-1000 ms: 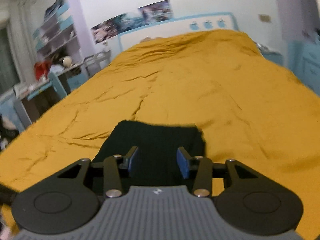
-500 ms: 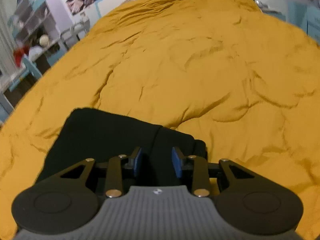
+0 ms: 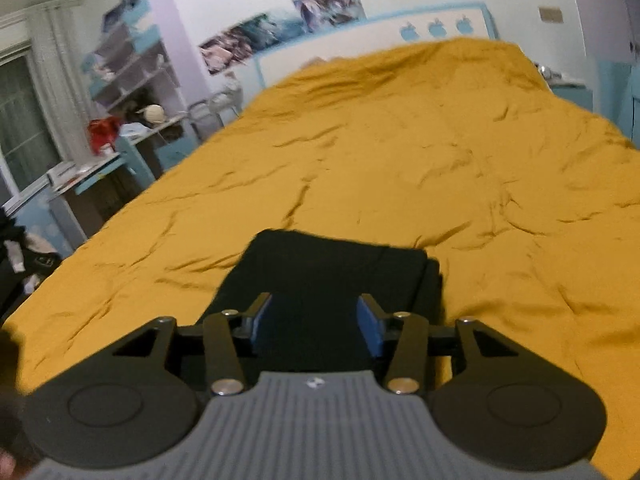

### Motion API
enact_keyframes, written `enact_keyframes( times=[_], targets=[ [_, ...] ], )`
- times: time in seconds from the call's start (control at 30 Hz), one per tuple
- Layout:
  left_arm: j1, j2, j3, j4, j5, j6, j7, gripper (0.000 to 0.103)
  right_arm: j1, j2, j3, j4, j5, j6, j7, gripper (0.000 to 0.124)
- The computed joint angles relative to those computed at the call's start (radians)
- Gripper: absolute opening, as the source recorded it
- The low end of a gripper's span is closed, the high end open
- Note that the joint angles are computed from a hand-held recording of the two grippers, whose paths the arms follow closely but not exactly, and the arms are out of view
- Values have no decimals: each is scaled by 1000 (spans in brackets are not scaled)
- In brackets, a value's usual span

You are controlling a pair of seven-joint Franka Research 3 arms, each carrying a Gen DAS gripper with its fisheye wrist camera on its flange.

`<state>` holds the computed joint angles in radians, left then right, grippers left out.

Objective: Fold small clothes

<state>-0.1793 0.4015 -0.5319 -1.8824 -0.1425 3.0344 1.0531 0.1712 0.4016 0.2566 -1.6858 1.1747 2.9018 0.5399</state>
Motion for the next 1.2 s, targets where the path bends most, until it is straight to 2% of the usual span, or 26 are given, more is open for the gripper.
enact_keyframes(
  times=[0.07,0.1,0.17,0.27,0.33,0.47,0.57,0.63,0.67,0.73,0.77,0.8,0.83,0.87,0.97,1.1,1.17,1.2],
  targets=[
    [-3,0,3,-4,3,9,-2,41,-50,-106,46,-127,179,2,-156,45],
    [-3,-1,3,-8,6,14,-3,41,-64,-153,49,-183,262,-18,-221,47],
    [-7,-3,6,-14,15,20,-7,41,-60,-219,32,-272,330,-46,-276,47],
    [-14,-6,13,-19,29,25,-17,41,-31,-268,-14,-369,263,-76,-203,47],
    [-13,-5,11,-23,35,34,-20,41,2,-272,-41,-412,217,-35,-154,41],
    [20,6,-24,-36,33,63,-21,41,38,-272,-82,-443,352,-38,-235,42],
    [80,-6,-85,-48,18,55,-10,41,66,-282,-116,-449,378,-55,-235,48],
    [133,-36,-135,-83,-8,84,12,41,62,-297,-140,-441,381,-122,-211,53],
    [130,-68,-122,-107,-7,100,-4,43,54,-299,-152,-427,412,-161,-225,55],
    [80,-131,-44,-146,12,107,-56,52,39,-280,-172,-375,480,-198,-238,71],
    [63,-156,-14,-166,17,112,-80,54,34,-257,-179,-337,493,-202,-223,73],
    [57,-175,2,-186,14,122,-98,54,22,-223,-187,-289,495,-221,-195,73],
    [74,-187,-8,-205,-2,135,-104,54,9,-184,-192,-240,470,-245,-143,76],
    [122,-193,-53,-226,-36,154,-95,54,-9,-132,-195,-177,426,-285,-63,77],
    [317,-174,-243,-269,-115,191,-87,54,-53,31,-191,21,281,-363,187,80],
    [584,-31,-517,-290,-104,235,-88,54,-77,216,-186,245,116,-429,419,80],
    [654,72,-590,-273,-57,217,-82,54,-88,297,-177,352,42,-488,500,80],
    [653,100,-590,-262,-33,208,-79,54,-93,331,-170,398,12,-512,525,80]
  ],
)
